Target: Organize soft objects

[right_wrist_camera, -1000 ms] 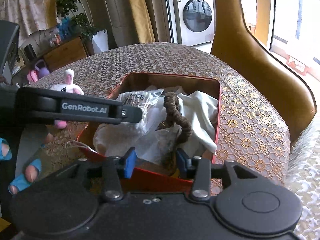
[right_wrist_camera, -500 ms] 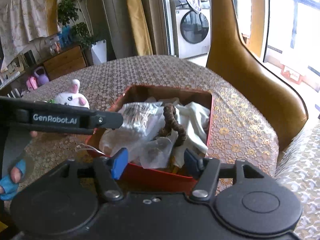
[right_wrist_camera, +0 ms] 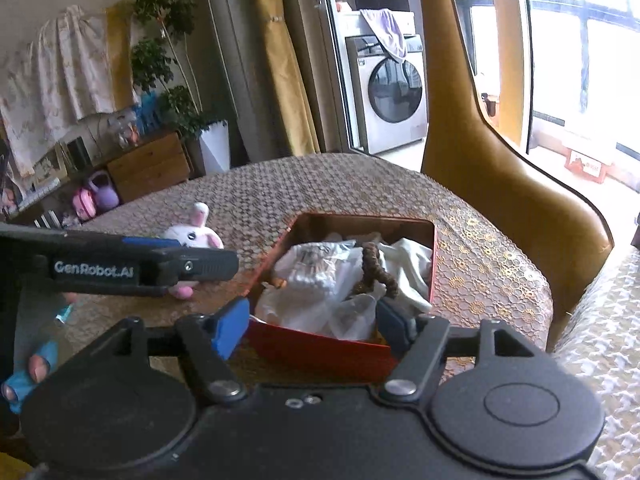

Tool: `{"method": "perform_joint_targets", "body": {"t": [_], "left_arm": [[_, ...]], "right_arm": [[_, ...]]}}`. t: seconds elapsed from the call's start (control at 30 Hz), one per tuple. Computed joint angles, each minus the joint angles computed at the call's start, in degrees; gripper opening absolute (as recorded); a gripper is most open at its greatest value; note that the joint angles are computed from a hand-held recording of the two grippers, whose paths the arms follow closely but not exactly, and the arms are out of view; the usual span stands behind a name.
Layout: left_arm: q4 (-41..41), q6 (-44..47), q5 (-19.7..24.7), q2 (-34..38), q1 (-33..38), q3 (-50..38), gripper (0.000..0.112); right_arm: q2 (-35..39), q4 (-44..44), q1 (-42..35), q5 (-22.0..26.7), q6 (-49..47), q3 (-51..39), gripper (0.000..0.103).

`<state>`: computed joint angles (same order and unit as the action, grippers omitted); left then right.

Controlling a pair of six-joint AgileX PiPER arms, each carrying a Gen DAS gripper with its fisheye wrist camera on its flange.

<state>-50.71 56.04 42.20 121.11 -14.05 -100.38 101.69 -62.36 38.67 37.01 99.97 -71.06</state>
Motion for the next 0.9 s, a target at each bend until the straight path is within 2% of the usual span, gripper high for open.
{"method": "perform_joint_targets", "body": {"t": [0.4,0.5,0.57,0.9], "left_arm": [[-9.37,14.0,0.88,-9.79,5.55,14.35,0.075],[-10.76,16.76,0.42,-11.8,6.94,17.32,0.081],[-11.44,18.08,1.57,-12.63,8.27,18.49,0.082],[-14.87,24.77,-0.11,-17.66,10.61,25.53,0.085]], "right_arm": [[-1.94,-8.18,8.89,10.37,5.9,0.65,0.081],[-1.77,-10.03,10.77,12.29,7.21,0.76,0.083],[-1.33,-11.29,12.31,14.16,7.91,0.31,0.087],[-0.23,-15.82,17.38,18.41,13.05,0.6,0.094]]}}
